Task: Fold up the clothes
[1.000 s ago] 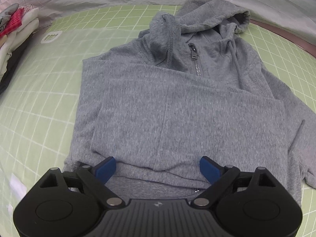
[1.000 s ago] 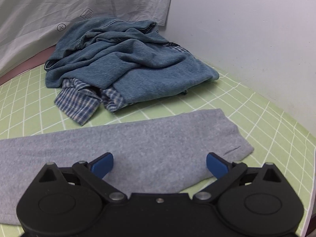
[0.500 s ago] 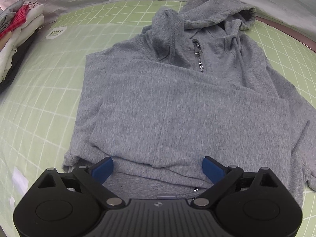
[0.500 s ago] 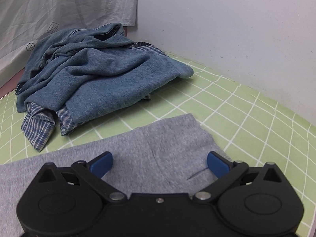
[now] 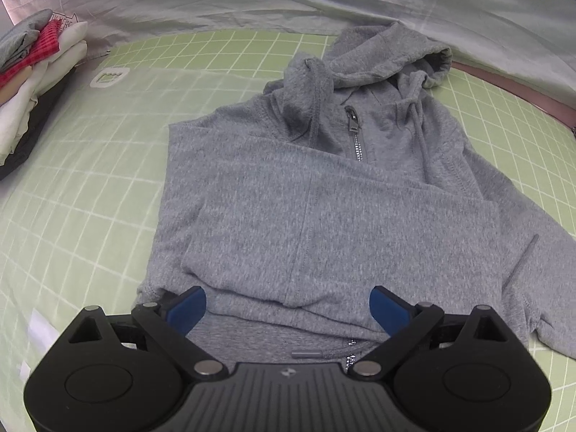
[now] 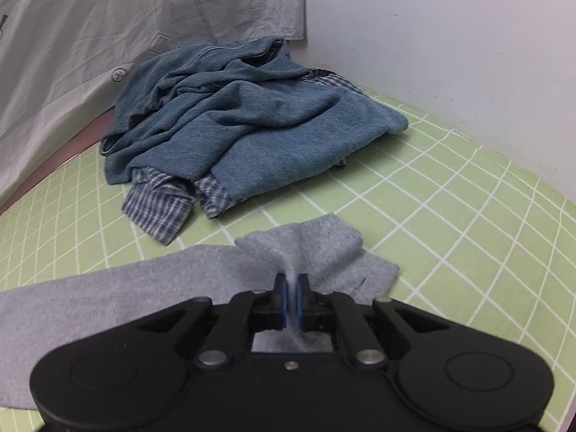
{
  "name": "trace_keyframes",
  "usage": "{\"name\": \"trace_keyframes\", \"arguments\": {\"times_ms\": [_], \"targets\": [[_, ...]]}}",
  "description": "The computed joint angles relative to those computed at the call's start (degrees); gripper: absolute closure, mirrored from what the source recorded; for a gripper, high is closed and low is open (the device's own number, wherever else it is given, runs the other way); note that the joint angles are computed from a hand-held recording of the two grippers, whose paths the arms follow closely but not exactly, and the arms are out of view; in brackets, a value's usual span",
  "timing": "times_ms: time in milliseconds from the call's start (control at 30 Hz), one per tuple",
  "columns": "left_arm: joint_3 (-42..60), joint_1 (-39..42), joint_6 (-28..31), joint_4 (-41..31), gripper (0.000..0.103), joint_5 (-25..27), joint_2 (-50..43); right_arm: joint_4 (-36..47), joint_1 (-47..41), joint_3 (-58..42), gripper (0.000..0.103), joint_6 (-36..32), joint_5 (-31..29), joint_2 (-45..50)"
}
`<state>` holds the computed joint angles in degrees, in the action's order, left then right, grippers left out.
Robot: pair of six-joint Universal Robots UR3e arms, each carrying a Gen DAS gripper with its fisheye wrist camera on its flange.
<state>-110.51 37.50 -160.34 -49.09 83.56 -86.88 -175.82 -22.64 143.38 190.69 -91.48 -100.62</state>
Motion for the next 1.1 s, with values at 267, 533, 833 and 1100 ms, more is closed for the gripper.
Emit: {"name": "trace_keyframes", "arguments": {"times_ms": [267,533,833,1100], "targets": [[-4.2,11.6,8.9,-4.3,0.006,-5.5,9.4,1.5,22.7,-9.2,0.098,13.5,0.9,3.5],[-5.4,23.9,19.0,-9.7,0.006,-9.4,13.7,-2.3,43.1,-33.4,0.097,24.2,4.9,25.1],[-4.5,27.4,21.5,-12.2,0.006,-12.6,14.8,8.7,53.5,-46.1,0.052,21.9,-4.4,30.7],[-6.2,23.3,17.7,-12.3,0.006,-12.9,17.2,15.3,51.9,-33.4,0.039,21.5,-19.4,20.6]]}}
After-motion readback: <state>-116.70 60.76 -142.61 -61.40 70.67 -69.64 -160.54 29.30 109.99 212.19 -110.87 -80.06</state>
